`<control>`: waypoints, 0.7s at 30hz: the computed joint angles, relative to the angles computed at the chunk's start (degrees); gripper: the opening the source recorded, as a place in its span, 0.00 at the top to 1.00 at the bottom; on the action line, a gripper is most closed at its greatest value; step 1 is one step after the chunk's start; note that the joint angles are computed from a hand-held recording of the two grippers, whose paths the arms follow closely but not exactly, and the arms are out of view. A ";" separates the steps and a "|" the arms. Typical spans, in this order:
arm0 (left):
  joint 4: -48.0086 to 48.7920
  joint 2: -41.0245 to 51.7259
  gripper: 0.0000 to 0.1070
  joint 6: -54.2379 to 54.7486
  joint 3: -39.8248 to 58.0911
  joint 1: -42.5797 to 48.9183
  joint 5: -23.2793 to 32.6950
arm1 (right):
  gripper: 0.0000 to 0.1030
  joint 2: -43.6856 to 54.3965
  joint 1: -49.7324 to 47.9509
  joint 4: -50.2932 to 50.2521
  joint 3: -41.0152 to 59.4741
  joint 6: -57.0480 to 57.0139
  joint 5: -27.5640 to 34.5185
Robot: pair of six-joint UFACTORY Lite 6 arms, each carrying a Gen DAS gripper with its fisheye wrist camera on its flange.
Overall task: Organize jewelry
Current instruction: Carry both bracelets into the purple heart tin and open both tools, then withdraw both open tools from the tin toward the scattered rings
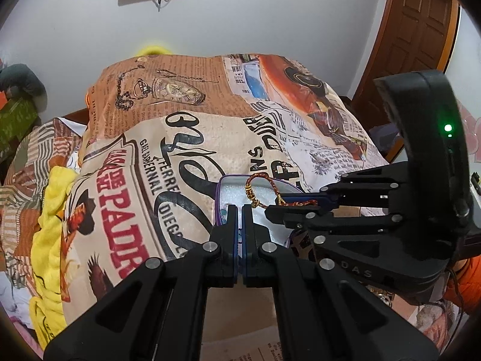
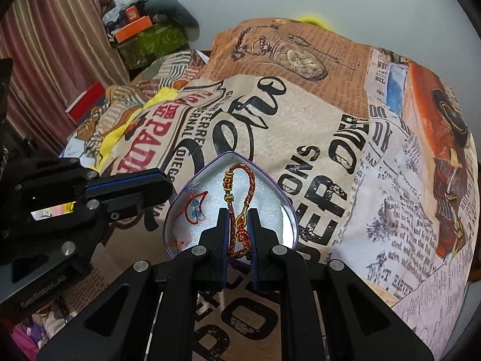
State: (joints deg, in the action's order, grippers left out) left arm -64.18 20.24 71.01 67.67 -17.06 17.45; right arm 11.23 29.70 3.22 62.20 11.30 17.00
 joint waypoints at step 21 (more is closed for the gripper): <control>15.48 -10.70 0.63 -17.38 -6.95 -0.58 -4.28 | 0.78 -9.56 2.10 -14.05 -2.81 15.87 6.29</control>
